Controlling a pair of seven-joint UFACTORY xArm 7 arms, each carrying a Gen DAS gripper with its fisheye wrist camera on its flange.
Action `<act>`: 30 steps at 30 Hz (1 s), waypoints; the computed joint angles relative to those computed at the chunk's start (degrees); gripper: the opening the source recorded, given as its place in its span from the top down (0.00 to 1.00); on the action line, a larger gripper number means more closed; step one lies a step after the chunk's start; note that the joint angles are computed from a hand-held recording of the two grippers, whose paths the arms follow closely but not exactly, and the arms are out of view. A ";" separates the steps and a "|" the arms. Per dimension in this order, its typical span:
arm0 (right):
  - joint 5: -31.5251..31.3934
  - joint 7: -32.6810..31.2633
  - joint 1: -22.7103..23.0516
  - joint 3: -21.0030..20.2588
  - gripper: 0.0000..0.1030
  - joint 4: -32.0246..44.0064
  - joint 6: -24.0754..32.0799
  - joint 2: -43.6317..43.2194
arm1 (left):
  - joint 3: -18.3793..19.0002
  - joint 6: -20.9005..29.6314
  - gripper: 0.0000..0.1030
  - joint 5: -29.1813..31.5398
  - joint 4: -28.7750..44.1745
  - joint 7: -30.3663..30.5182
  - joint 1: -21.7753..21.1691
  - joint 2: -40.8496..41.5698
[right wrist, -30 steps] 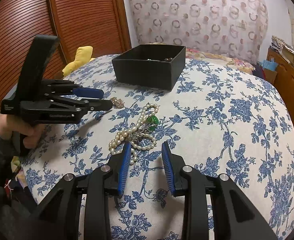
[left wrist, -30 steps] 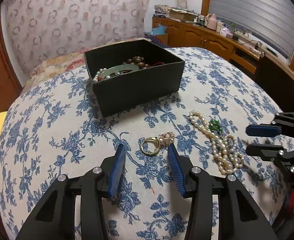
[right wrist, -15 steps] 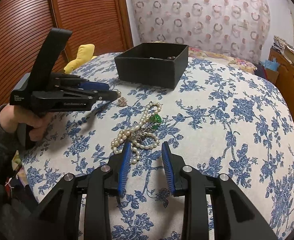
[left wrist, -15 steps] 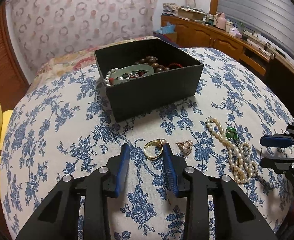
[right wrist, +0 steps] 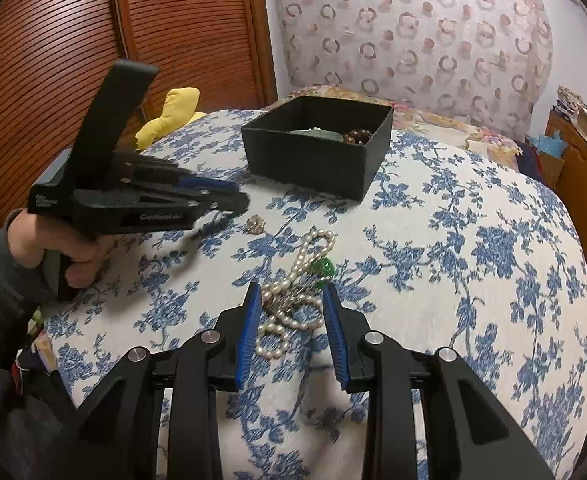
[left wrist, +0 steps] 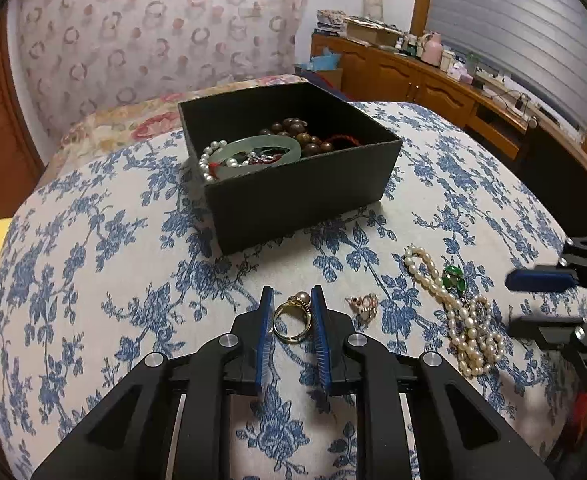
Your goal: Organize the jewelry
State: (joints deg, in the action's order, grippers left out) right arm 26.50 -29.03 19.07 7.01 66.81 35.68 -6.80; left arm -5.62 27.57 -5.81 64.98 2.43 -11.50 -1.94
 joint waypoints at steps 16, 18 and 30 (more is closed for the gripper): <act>-4.86 3.57 -2.68 1.71 0.81 11.21 5.56 10.81 | 0.30 -3.08 0.83 -1.43 -4.27 0.20 -0.43 -4.02; -6.28 3.37 -2.59 1.93 0.81 10.98 5.23 10.75 | 0.33 -3.08 0.83 -1.65 -4.40 0.34 -0.49 -4.15; -6.96 2.24 -2.80 2.58 0.94 13.87 6.26 13.12 | 0.40 -3.67 0.83 -2.64 -5.04 0.85 -0.81 -4.78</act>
State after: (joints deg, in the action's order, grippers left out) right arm 19.54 -26.79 16.27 9.58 80.68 41.94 6.32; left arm -5.22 23.90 -8.45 59.94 3.28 -12.30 -6.71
